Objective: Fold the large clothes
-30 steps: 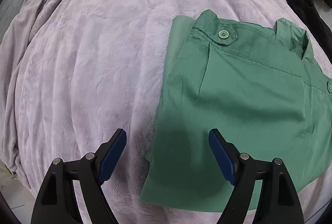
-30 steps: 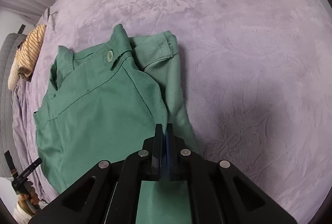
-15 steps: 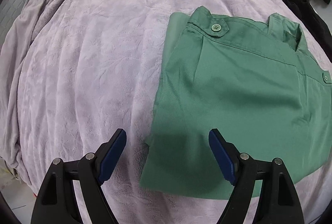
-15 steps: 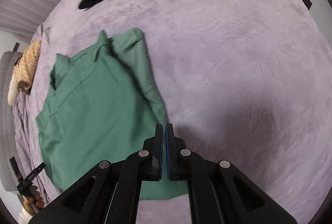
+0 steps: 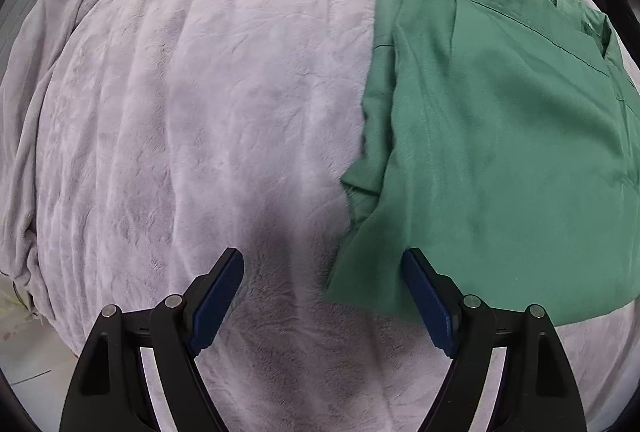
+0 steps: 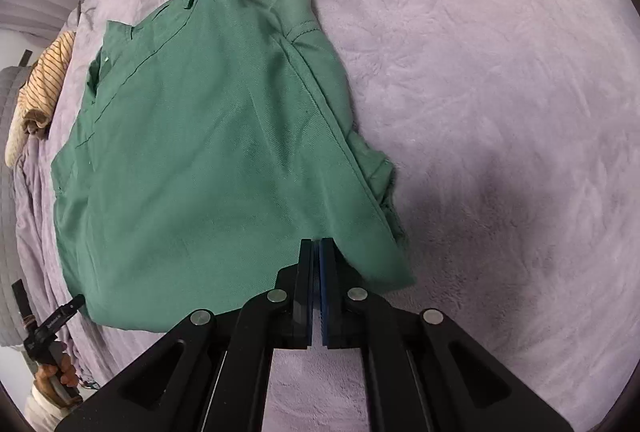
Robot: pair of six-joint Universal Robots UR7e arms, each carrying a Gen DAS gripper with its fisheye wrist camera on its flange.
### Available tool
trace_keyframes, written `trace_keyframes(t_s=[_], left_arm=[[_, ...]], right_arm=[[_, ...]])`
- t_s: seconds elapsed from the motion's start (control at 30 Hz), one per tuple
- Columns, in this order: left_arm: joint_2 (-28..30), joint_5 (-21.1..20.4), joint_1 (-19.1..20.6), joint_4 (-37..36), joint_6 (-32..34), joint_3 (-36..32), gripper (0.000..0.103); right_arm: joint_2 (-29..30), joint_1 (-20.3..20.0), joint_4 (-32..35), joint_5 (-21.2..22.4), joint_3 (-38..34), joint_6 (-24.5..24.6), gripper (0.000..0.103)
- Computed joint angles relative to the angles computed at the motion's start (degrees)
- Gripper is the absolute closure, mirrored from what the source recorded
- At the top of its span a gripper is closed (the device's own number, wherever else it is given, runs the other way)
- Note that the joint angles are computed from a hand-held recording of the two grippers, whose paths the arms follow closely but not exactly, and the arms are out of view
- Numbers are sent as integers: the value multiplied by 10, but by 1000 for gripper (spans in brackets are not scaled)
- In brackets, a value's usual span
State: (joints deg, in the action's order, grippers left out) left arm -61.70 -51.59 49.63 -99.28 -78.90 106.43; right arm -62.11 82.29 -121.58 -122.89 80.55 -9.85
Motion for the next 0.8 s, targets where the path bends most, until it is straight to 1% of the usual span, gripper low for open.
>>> trace_keyframes(t_s=[0.1, 0.23, 0.5, 0.57, 0.6, 0.63, 0.67, 0.7, 0.73, 0.8], left_arm=[[-15, -15, -8, -2, -16, 12, 20], [-24, -24, -26, -4, -8, 22, 20], [-7, -37, -61, -24, 23, 11, 20], [1, -39, -69, -20, 27, 4, 20], [1, -40, -74, -22, 29, 5, 20], [1, -40, -77, -25, 32, 6, 20], [-2, -41, -78, -27, 37, 9, 20], [0, -41, -76, -29, 44, 6, 20], [-4, -42, -80, -29, 45, 10, 20], [0, -39, -82, -26, 47, 6, 20]], right_arm=[[-11, 8, 10, -7, 6, 16, 99], [-27, 15, 11, -3, 27, 32, 98], [-45, 38, 15, 20, 80, 59, 97], [-47, 46, 19, 24, 93, 67, 95], [-48, 49, 21, 26, 98, 69, 92], [-50, 51, 24, 28, 103, 71, 80], [-48, 56, 24, 29, 107, 74, 59], [-46, 60, 23, 29, 110, 76, 50], [-46, 66, 18, 28, 117, 74, 45], [-44, 74, 18, 30, 124, 73, 45]])
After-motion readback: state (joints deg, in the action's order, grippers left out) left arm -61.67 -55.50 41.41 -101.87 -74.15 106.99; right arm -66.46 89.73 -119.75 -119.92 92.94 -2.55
